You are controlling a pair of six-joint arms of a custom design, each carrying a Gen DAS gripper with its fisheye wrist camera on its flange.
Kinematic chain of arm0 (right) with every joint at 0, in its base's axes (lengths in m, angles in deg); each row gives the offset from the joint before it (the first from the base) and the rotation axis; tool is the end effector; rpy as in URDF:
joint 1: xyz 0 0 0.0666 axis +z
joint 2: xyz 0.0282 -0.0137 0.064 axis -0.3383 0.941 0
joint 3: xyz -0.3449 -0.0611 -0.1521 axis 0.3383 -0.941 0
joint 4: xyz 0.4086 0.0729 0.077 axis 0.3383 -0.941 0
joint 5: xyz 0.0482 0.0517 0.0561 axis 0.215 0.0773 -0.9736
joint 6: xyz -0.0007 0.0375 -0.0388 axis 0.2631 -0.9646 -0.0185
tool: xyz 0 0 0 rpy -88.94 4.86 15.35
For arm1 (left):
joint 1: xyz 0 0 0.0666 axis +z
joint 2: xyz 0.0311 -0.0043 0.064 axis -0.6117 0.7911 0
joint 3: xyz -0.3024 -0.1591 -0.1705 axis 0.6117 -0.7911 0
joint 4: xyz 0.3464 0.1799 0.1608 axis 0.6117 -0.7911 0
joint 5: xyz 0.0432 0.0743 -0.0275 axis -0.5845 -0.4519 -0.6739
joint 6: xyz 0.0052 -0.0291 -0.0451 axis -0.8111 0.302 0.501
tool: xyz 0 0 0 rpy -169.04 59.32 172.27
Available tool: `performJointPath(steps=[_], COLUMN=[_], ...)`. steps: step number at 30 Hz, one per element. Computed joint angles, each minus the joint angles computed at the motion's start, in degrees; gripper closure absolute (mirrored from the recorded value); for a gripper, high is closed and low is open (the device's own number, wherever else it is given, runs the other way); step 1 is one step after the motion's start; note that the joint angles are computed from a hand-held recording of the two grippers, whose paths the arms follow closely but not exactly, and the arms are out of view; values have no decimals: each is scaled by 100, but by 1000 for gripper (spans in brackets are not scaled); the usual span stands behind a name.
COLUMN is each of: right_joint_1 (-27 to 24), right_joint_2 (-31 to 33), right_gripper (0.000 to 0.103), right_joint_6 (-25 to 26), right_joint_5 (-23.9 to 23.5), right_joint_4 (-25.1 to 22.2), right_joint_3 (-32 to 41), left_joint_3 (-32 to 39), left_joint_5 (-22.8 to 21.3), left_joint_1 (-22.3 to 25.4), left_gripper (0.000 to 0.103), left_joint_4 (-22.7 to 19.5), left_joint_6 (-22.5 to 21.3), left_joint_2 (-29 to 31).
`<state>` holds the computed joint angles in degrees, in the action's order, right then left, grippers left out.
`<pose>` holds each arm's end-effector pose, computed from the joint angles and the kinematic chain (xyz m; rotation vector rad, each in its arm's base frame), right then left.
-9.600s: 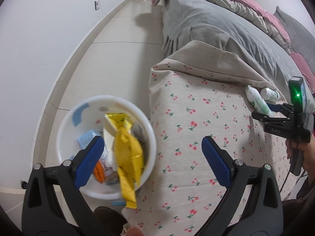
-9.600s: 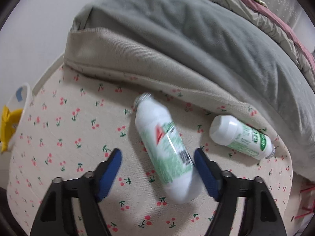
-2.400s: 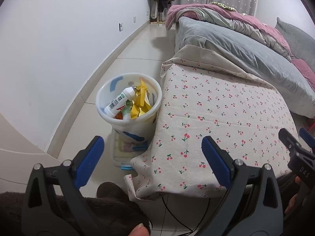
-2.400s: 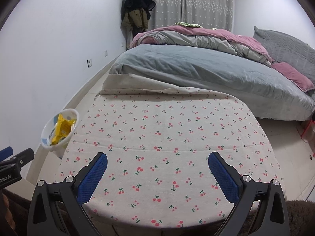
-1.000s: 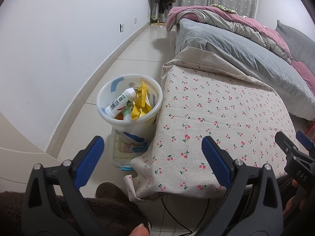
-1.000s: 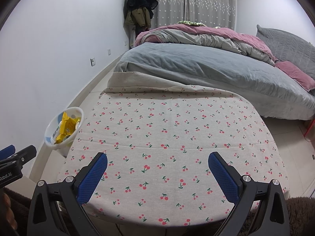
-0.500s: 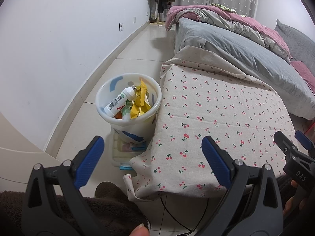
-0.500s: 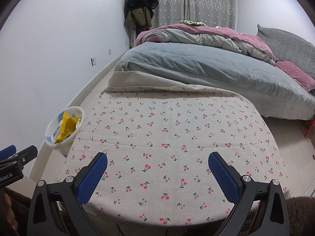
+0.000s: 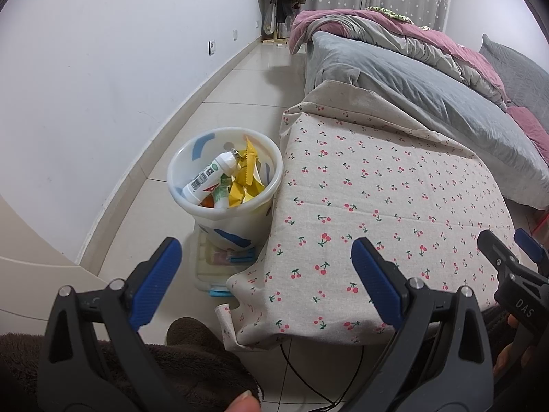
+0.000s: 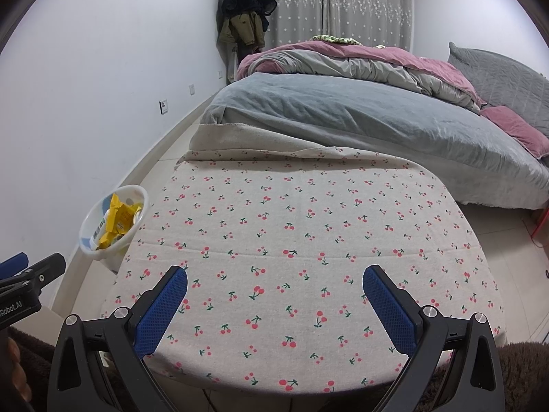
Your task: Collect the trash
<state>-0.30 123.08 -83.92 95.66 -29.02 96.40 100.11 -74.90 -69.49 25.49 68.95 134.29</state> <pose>0.5334 0.1813 0.3141 -0.0599 2.2981 0.0745 0.5196 -0.3032 0.3199 -0.2770 2.3856 0.0798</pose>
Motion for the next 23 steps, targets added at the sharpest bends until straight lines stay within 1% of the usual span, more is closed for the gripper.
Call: performJointPath(steps=[19, 21, 23], right_joint_1=[35, 13, -55], right_joint_2=[5, 5, -10], right_gripper=[0, 0, 0], right_joint_6=[-24, -32, -53], right_joint_5=[16, -42, -115], right_joint_4=[-18, -77, -124], right_joint_3=[5, 32, 72], left_joint_3=[-3, -2, 38], left_joint_5=[-27, -23, 112], left_joint_1=[9, 15, 79], left_gripper=[4, 4, 4], left_joint_4=[-37, -22, -47], left_joint_6=[0, -65, -177], left_joint_2=[-4, -16, -71])
